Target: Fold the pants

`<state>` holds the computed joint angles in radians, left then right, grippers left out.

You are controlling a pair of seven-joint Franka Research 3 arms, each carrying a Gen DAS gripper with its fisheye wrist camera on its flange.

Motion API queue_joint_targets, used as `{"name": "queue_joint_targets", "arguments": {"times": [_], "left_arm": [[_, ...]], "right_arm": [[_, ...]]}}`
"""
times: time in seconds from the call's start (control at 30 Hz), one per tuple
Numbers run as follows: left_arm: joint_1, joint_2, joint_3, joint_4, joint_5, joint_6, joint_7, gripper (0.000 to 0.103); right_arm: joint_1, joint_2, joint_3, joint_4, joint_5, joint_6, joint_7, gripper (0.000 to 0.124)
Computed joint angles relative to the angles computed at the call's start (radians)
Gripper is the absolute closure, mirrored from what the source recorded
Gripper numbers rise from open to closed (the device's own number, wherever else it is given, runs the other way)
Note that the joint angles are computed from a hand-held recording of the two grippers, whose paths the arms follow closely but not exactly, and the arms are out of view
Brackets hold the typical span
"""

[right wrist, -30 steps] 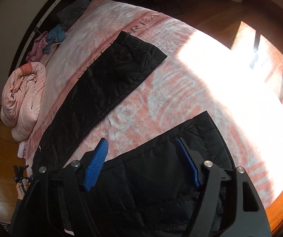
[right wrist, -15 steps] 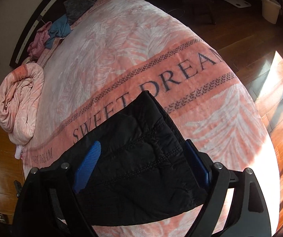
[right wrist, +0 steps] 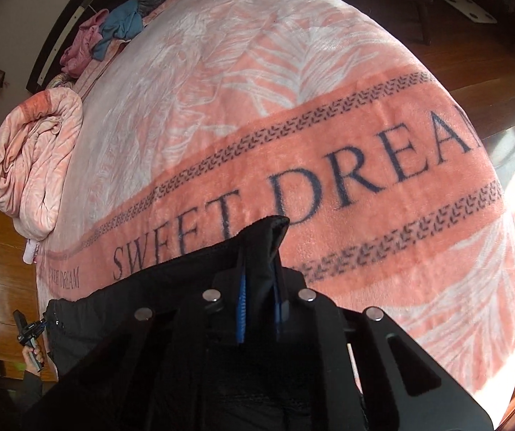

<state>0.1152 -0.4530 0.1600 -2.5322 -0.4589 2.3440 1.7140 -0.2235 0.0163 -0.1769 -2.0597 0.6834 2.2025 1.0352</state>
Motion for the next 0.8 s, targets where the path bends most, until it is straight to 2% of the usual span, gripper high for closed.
{"name": "queue_joint_targets", "arguments": {"times": [0.13, 0.33, 0.47, 0.63, 0.8], "left_arm": [[0.008, -0.066, -0.018, -0.016, 0.03, 0.021, -0.046, 0.096], [-0.025, -0.212, 0.023, -0.019, 0.031, -0.027, -0.056, 0.096], [-0.042, -0.353, 0.054, -0.04, 0.028, -0.067, -0.062, 0.096], [-0.043, -0.546, 0.085, -0.078, 0.067, -0.148, -0.089, 0.096], [-0.012, -0.731, 0.119, -0.126, 0.129, -0.263, -0.129, 0.096]], "right_arm": [[-0.005, -0.132, -0.014, -0.07, 0.005, 0.016, -0.013, 0.116], [-0.015, -0.376, -0.051, -0.177, -0.051, 0.006, 0.017, 0.117], [-0.041, -0.579, -0.09, -0.291, -0.093, -0.006, 0.028, 0.118], [-0.124, -0.839, -0.147, -0.472, -0.157, -0.041, 0.014, 0.118], [-0.252, -1.088, -0.187, -0.622, -0.23, -0.134, 0.023, 0.117]]}}
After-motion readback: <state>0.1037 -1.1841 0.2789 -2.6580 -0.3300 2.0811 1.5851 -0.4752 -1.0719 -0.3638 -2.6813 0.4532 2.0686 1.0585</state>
